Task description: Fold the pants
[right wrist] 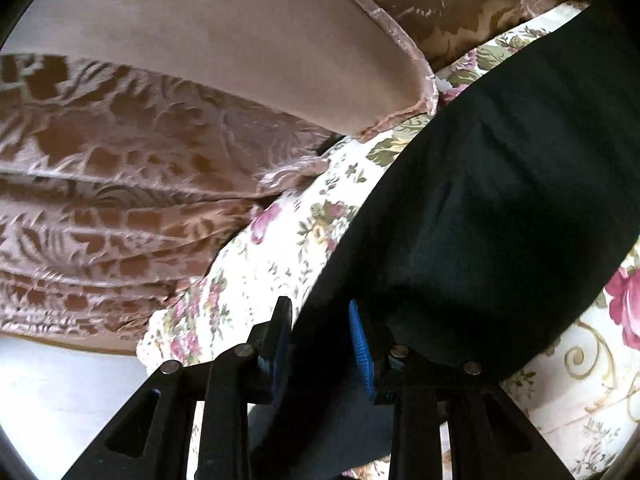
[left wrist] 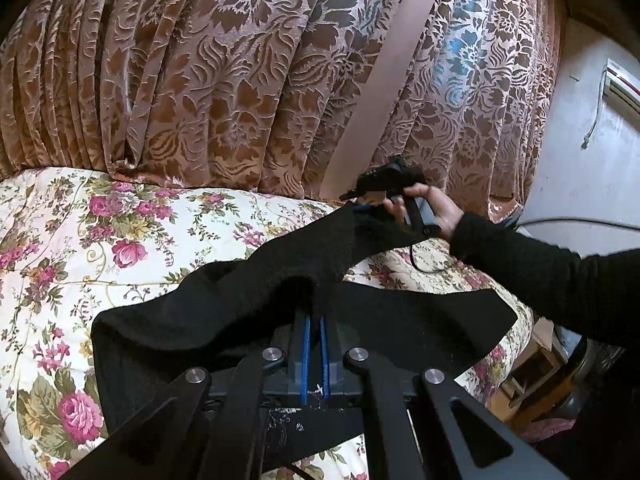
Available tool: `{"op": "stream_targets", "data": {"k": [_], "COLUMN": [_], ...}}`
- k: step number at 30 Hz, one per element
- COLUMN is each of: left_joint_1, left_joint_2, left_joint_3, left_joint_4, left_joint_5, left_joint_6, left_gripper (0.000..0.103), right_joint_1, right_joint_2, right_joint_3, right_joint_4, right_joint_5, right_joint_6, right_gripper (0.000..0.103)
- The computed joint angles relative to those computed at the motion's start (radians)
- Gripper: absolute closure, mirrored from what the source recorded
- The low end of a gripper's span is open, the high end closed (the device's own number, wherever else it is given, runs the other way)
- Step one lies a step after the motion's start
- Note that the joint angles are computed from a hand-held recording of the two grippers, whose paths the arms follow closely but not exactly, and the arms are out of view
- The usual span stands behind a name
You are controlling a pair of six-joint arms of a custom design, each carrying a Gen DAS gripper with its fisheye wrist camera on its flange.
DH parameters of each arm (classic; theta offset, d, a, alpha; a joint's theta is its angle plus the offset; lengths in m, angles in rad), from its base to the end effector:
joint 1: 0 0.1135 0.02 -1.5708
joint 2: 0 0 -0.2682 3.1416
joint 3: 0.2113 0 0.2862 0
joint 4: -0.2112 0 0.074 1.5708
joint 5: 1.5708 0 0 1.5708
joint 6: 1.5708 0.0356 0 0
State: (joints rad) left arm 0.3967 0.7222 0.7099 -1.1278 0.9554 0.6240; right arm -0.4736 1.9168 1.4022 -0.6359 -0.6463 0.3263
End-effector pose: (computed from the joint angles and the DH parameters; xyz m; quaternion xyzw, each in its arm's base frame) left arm 0.1392 0.0268 0.2615 0.1960 0.8508 -0.2992 0.3850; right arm 0.3888 -0.1752 0.1868 0.3001 0.8800 0.2952 0.2202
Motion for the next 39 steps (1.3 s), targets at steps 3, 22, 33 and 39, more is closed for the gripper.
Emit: {"op": "stream_targets", "data": {"k": [3,22,33,39], "left_joint_1": [0.016,0.153,0.638,0.879], "left_joint_2": [0.017,0.274,0.432,0.689], "left_joint_3": [0.000,0.095,-0.088,-0.041], "left_joint_4": [0.004,0.482,0.015,-0.354], "left_joint_5": [-0.007,-0.125,-0.086,-0.008], "left_joint_6": [-0.003,-0.413,0.081,0.414], "left_gripper": [0.100,0.100,0.087,0.068], "right_joint_1": [0.011,-0.298,-0.690,-0.698], "right_joint_2": [0.058,-0.706,-0.761,-0.739], "right_joint_3": [0.068,-0.517,-0.850,-0.885], "right_joint_4": [-0.038,-0.132,-0.562,-0.495], "right_joint_5": [0.028,-0.252,-0.237,-0.214], "right_joint_6": [0.005,-0.593,-1.295,-1.308], "right_gripper": [0.072,0.096,0.096,0.096]}}
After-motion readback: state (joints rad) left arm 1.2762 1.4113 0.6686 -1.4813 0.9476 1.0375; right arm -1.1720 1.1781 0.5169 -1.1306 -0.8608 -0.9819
